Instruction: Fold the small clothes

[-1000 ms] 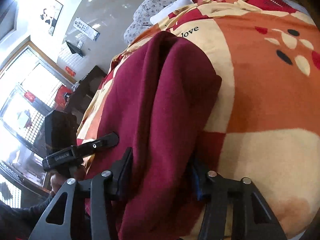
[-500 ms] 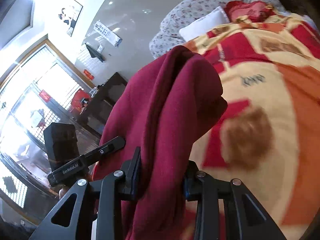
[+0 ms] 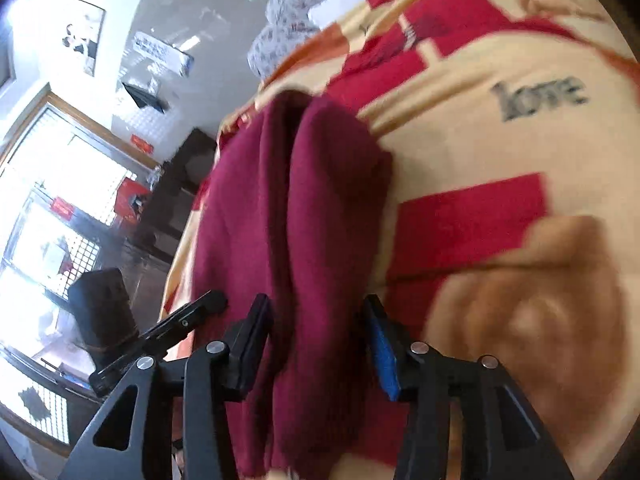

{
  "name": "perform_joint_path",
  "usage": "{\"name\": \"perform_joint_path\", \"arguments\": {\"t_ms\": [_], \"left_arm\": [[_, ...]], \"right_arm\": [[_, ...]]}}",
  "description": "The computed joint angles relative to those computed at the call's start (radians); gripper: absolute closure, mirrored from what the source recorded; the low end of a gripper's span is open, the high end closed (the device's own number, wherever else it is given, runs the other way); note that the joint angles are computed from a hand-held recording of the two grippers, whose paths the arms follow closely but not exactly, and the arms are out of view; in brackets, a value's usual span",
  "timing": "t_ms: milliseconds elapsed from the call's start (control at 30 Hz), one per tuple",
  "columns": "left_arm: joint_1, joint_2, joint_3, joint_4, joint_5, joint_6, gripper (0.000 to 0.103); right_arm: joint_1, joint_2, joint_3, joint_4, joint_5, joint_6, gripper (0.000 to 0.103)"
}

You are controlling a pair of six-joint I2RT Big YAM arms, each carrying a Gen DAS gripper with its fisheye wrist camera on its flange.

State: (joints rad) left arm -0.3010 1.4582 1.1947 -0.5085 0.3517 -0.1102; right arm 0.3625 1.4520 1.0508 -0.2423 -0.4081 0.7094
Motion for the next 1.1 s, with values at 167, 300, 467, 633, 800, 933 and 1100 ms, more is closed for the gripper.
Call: {"name": "perform_joint_path", "arguments": {"t_ms": [167, 300, 467, 633, 800, 933, 1100], "left_arm": [[0.012, -0.126, -0.084, 0.048, 0.076, 0.0, 0.062], [-0.035, -0.148, -0.122, 0.044, 0.1, 0.046, 0.08], [-0.039, -0.046, -0.126, -0.018, 0.104, 0.051, 0.084], [-0.036, -0.057, -0.087, -0.068, 0.097, 0.051, 0.084], [-0.022, -0.072, 0.01, -0.005, 0.057, 0.016, 0.056], [-0.031, 0.074, 0.23, -0.051, -0.109, -0.024, 0.056], [-0.046, 0.263, 0.421, -0.215, -0.132, -0.061, 0.069]], "right_arm": [[0.063, -0.156, 0.009, -0.118, 0.168, -0.262, 0.048], [0.237, -0.131, 0.13, -0.256, 0.368, -0.68, 0.05], [0.265, 0.045, 0.232, -0.441, 0.495, -0.81, 0.052], [0.194, 0.016, 0.112, -0.336, 0.391, -0.691, 0.052], [0.188, -0.044, 0.135, -0.372, 0.362, -0.662, 0.052], [0.181, -0.006, 0.26, -0.378, 0.523, -0.563, 0.051], [0.171, 0.165, 0.465, -0.409, 0.666, -0.446, 0.051]]}}
